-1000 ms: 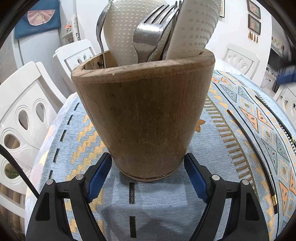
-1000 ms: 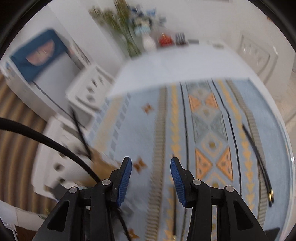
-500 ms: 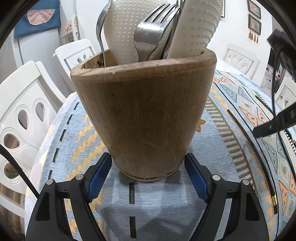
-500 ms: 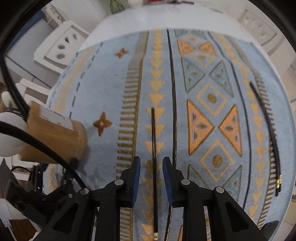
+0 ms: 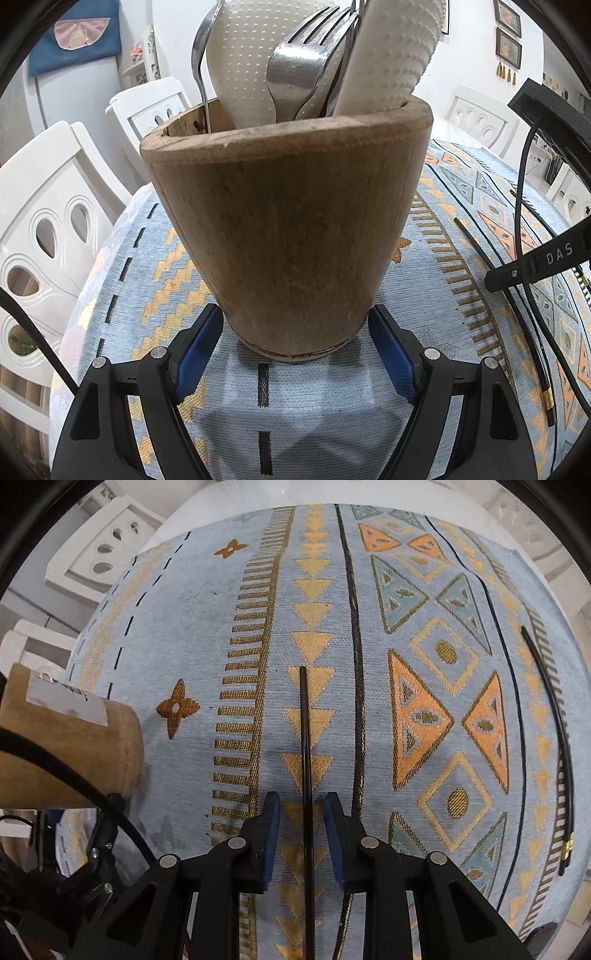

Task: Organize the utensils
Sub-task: 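Grasp one black chopstick with the right gripper and lift, then carry the black chopstick to the wooden pot and drop it inside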

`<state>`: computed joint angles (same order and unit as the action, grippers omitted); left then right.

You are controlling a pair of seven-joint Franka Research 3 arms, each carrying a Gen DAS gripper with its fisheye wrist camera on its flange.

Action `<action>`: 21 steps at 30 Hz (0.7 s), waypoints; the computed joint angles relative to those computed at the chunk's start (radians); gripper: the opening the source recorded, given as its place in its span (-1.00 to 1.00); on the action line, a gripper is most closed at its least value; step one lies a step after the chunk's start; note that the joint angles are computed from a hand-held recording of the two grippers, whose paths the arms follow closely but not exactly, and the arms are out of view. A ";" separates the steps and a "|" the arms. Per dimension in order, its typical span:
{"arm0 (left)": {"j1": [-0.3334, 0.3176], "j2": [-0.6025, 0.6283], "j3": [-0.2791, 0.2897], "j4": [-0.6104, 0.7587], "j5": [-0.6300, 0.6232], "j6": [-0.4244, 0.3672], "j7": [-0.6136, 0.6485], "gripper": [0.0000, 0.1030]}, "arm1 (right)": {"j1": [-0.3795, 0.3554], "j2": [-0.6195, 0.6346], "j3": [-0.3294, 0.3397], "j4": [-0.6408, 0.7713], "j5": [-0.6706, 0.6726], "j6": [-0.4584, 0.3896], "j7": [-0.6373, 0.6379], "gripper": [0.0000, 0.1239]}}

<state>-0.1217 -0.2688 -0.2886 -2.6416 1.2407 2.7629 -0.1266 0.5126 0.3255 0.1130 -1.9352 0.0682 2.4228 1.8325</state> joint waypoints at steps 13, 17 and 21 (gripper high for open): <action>-0.001 0.001 0.001 0.000 -0.001 0.000 0.001 0.57 | -0.061 -0.073 0.030 -0.101 0.149 0.117 -0.107 -0.92; -0.001 0.000 0.001 0.000 -0.002 0.000 0.002 0.57 | -0.091 -0.161 0.050 -0.177 0.281 0.186 -0.222 -0.92; -0.001 0.000 0.001 0.000 -0.002 0.000 0.001 0.57 | -0.094 -0.266 0.067 -0.264 0.438 0.278 -0.353 -0.92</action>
<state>-0.1227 -0.2689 -0.2878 -2.6418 1.2391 2.7631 -0.1252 0.4190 0.0599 0.1801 -2.1994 0.5057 2.7011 1.4790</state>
